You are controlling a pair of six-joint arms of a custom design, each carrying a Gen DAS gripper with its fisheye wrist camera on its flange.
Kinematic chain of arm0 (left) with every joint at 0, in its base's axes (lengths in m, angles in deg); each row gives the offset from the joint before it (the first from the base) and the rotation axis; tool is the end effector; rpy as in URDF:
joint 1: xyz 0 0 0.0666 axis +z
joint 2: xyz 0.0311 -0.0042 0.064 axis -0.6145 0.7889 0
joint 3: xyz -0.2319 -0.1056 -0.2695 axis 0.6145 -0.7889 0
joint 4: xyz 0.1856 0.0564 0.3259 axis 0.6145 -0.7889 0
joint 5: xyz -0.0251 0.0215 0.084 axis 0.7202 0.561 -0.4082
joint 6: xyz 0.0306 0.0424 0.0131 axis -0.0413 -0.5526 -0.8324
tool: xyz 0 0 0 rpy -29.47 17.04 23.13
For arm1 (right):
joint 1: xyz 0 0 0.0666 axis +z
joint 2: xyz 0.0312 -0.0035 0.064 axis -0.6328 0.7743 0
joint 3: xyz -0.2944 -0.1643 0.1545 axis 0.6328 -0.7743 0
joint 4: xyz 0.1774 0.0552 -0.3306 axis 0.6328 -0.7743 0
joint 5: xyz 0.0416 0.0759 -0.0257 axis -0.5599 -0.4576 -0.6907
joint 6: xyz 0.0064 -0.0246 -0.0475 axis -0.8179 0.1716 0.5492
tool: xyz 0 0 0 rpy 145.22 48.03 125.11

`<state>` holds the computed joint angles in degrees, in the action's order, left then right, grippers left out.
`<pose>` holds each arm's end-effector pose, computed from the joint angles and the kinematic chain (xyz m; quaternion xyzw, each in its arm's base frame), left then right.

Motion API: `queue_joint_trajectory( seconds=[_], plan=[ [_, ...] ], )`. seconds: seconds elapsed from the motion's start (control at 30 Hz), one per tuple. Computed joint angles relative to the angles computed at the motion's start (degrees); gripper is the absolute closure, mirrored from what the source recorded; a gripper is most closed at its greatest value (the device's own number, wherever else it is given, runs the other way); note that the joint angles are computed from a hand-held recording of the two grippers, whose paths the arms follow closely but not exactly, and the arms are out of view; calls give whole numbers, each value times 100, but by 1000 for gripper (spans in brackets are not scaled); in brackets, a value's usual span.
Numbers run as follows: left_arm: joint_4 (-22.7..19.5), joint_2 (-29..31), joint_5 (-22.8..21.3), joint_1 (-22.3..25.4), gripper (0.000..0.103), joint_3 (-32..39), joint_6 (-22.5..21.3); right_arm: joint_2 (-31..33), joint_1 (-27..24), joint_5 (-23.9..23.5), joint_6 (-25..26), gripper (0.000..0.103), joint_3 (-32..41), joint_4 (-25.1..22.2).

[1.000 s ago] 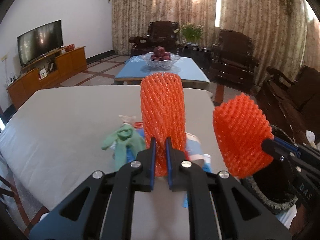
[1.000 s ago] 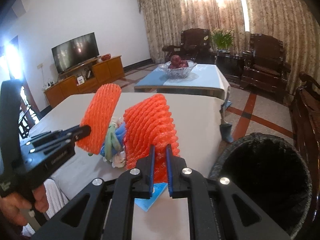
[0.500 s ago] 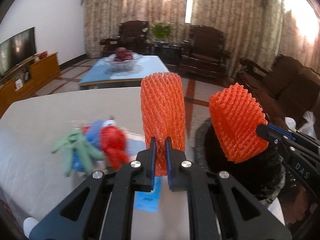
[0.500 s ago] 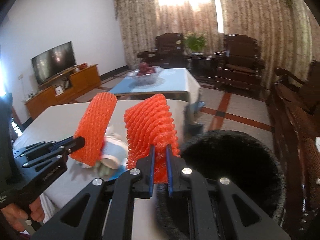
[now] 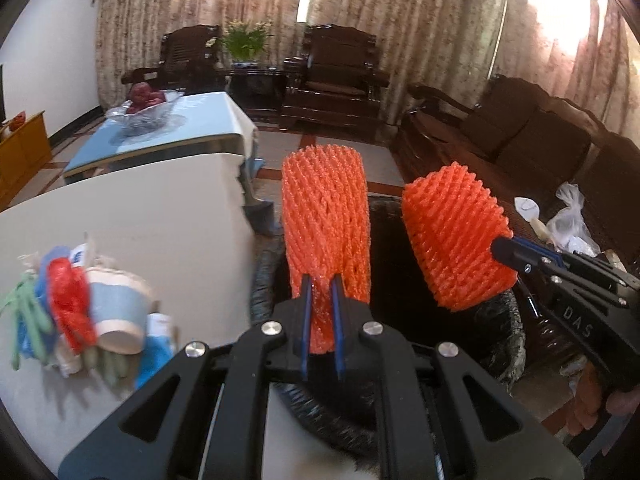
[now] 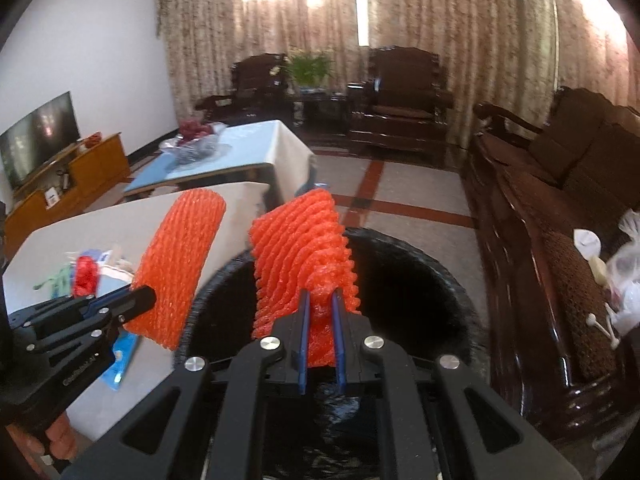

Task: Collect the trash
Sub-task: 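Carry both orange foam nets over the bin and open both grippers, then grasp the red plastic bag with the right gripper while the left grasps the green glove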

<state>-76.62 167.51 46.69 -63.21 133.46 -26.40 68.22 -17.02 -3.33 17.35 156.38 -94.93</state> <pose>0.5491 -0.2749 0.5406 0.3523 0.8375 -0.2256 0.3517 0.4151 0.1460 0.5758 0.2694 0.8635 -0.0895 0.4168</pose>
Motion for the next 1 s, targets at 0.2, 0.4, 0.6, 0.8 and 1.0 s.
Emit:
queue_joint_trajectory(
  seconds=[0.2, 0.4, 0.6, 0.8, 1.0],
  plan=[
    [3, 148, 119, -144, 57, 90, 97, -80, -68, 152, -222, 84, -213, -203],
    [13, 88, 148, 23, 40, 44, 196, -116, -15, 417, -321, 29, -280, -230],
    [423, -255, -339, 499, 20, -362, 358, 156, 141, 586, -184, 6, 48, -173],
    [676, -350, -977, 1053, 15, -362, 550, 664, 386, 297, 366, 6, 576, 384],
    [773, -315, -1435, 1502, 15, -240, 546, 1536, 647, -67, 975, 6, 1554, 854]
  ],
)
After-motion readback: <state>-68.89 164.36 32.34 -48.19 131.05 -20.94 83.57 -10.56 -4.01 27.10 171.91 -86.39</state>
